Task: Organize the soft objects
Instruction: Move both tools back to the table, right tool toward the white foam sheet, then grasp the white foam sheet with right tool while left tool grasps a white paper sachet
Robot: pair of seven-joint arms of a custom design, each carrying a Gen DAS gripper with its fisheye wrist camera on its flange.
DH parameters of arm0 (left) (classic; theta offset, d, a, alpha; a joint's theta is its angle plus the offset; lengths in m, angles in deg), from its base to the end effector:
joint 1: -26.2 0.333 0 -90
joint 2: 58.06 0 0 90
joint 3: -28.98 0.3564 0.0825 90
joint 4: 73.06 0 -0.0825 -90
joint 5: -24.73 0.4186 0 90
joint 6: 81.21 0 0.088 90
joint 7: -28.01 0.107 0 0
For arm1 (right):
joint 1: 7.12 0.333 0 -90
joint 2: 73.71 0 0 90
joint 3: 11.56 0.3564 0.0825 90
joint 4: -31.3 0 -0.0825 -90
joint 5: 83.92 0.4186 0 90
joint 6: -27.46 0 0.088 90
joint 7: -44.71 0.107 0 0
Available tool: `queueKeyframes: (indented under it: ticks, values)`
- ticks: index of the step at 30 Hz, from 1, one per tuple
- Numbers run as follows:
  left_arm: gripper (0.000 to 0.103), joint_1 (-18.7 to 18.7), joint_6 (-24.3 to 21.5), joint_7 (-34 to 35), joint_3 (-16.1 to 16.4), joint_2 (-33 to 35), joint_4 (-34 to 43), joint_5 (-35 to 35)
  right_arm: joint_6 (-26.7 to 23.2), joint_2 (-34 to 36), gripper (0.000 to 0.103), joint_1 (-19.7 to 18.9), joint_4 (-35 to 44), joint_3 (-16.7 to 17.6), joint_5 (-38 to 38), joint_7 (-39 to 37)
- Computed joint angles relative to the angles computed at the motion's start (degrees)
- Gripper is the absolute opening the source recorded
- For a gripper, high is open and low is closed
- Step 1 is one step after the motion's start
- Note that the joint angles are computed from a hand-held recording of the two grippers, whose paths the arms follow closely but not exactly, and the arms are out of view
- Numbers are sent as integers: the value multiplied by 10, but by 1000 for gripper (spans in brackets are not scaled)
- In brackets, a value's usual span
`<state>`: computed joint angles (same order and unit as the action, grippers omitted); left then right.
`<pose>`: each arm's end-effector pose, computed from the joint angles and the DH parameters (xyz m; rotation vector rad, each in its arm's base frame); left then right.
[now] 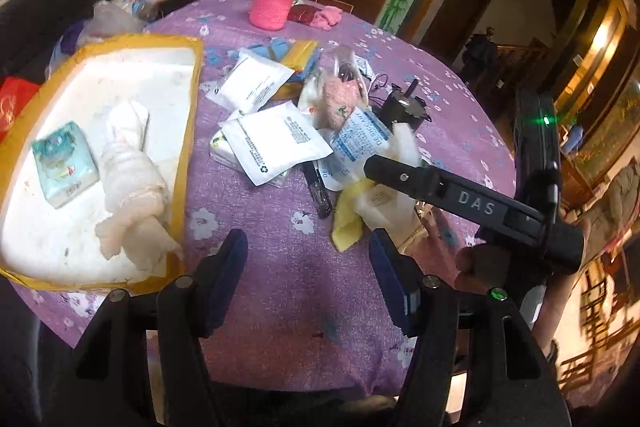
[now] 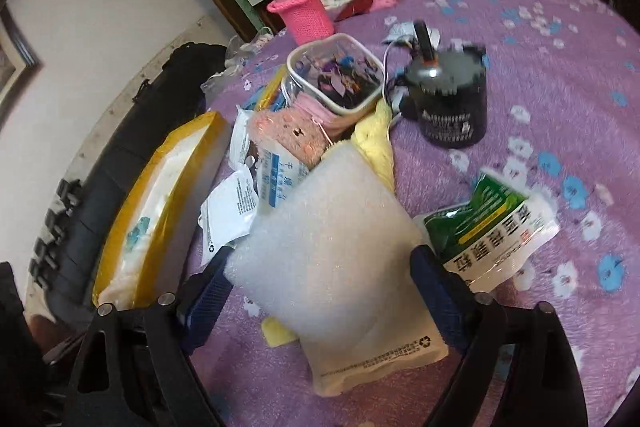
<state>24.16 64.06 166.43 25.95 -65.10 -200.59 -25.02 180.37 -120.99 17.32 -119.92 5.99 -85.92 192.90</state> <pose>0.5620 -0.0420 0.4918 -1.6640 2.2807 -1.0839 0.2573 0.2662 0.5952 -1.4041 1.8164 -0.2494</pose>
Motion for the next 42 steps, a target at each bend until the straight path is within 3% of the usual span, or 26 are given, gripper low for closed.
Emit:
queueKeyframes:
  ticks: [4,6,9,12,15,16,20,21,22,23,25,26,27,30,33,35,37,38,40,41,42]
  values:
    - [62,2,-11,-5,-2,11,12,5,23,-54,52,5,-38,-16,17,11]
    - [62,1,4,-6,-7,18,17,13,15,-88,35,1,-58,-13,20,20]
    - [62,-1,25,-12,-15,36,34,28,40,-130,23,4,-99,-20,28,26]
    - [62,-7,90,-44,-34,65,48,101,69,-147,20,7,-129,-27,40,31]
    - [62,-17,177,-179,-43,97,49,299,63,-151,20,-4,-130,-17,31,30]
    - [62,-19,190,-209,-43,103,48,343,57,-153,20,-4,-128,-15,27,27]
    - [62,-18,194,-179,-61,132,64,376,25,-166,20,-11,-121,-1,7,18]
    - [61,-30,217,-227,-47,140,63,435,21,-169,20,-9,-120,-2,7,18]
    - [58,-36,237,-264,-37,142,59,473,21,-174,20,-6,-123,-5,7,16]
    - [43,-29,239,-266,-43,144,60,472,22,-178,20,-5,-125,-6,8,16]
    - [23,-8,239,-245,-62,139,60,431,15,-192,20,-1,-130,-7,9,17]
    - [8,9,226,-208,-80,137,64,379,16,-191,20,1,-131,-9,9,13]
    - [2,29,204,-162,-98,134,73,307,11,-199,20,4,-134,-11,9,11]
    - [2,59,120,-28,-112,117,95,105,25,-175,20,-6,-118,-4,6,11]
    - [1,70,41,65,-90,90,94,-68,35,-172,19,-11,-115,4,-1,9]
    - [1,60,63,105,-75,73,79,-128,27,-170,19,-11,-112,8,-3,9]
    - [2,48,64,89,-60,75,81,-109,22,-166,19,-11,-109,9,-5,9]
    - [6,44,45,80,-52,81,90,-105,19,-166,19,-12,-106,11,-7,9]
    - [29,37,29,1,-43,105,117,-24,15,-165,19,-13,-104,14,-10,9]
    - [60,32,29,-42,-42,122,136,30,14,-165,19,-13,-103,15,-11,10]
    - [74,31,26,-68,-42,134,148,60,13,-165,19,-14,-102,16,-13,11]
